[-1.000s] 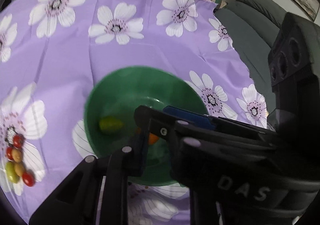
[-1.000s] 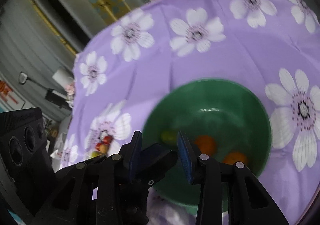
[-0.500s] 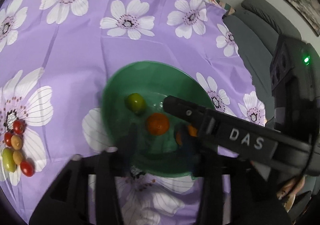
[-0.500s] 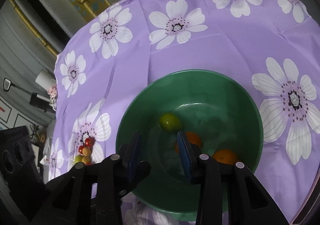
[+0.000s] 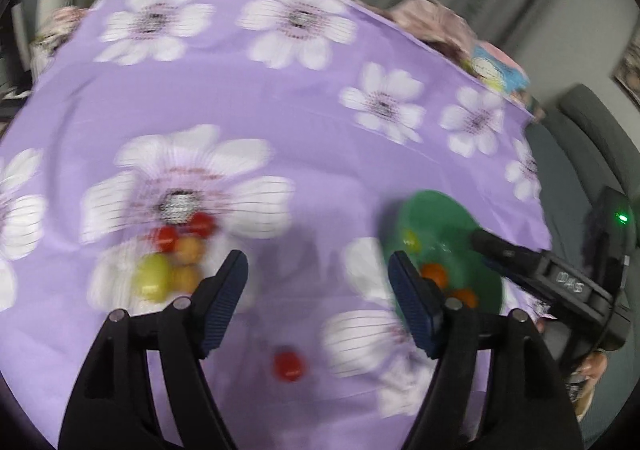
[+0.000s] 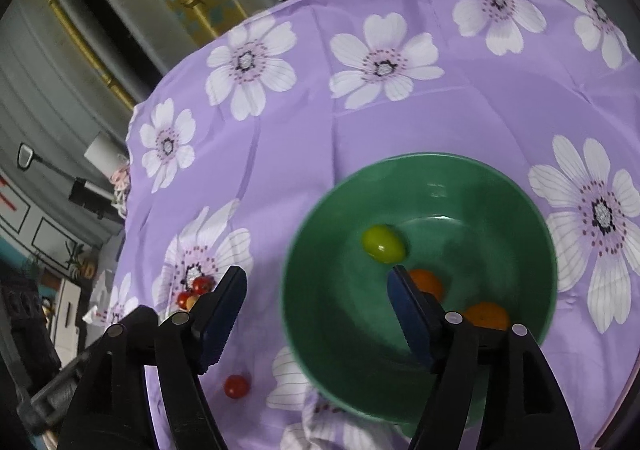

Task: Organize fruits
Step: 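Open the right gripper and move it back to the fruit cluster, then close the right gripper around a yellow-green plum and lift it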

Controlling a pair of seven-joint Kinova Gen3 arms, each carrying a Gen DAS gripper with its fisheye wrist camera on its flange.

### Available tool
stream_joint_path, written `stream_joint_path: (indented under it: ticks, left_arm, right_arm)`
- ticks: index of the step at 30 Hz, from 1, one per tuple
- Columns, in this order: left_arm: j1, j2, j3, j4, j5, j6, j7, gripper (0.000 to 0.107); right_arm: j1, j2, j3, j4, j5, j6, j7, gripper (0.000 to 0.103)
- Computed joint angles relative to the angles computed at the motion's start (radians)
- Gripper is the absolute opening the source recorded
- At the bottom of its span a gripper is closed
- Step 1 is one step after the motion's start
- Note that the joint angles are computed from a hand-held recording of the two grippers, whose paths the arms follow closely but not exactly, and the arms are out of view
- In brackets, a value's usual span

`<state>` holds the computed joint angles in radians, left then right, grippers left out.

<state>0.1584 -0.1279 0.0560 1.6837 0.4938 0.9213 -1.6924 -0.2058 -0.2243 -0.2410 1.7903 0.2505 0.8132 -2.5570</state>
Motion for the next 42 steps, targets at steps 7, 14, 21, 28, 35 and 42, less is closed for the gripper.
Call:
stream_joint_path:
  ticks: [7, 14, 21, 28, 35, 42]
  left_arm:
    - [-0.099, -0.077, -0.066, 0.071, -0.151, 0.027, 0.083, 0.073]
    - [-0.174, -0.107, -0.153, 0.139, -0.149, 0.078, 0.039, 0.073]
    - [-0.201, -0.115, -0.177, 0.16, -0.116, 0.106, -0.014, 0.073]
    - [-0.223, -0.122, -0.2, 0.169, -0.068, 0.137, -0.081, 0.073]
    - [-0.245, -0.121, -0.209, 0.17, -0.051, 0.158, -0.106, 0.072]
    - [-0.251, -0.121, -0.204, 0.17, -0.04, 0.165, -0.12, 0.072]
  right_arm:
    - [-0.076, 0.047, -0.019, -0.043, -0.036, -0.054, 0.086, 0.073]
    - [-0.059, 0.223, -0.102, -0.139, -0.252, -0.099, 0.276, 0.073]
    - [-0.258, 0.443, 0.066, -0.327, -0.347, 0.016, 0.278, 0.043]
    - [-0.366, 0.562, 0.114, -0.5, -0.207, 0.175, 0.178, 0.042]
    - [-0.406, 0.63, 0.127, -0.604, -0.154, 0.281, 0.18, 0.039]
    - [-0.405, 0.629, 0.128, -0.574, -0.176, 0.276, 0.195, 0.037]
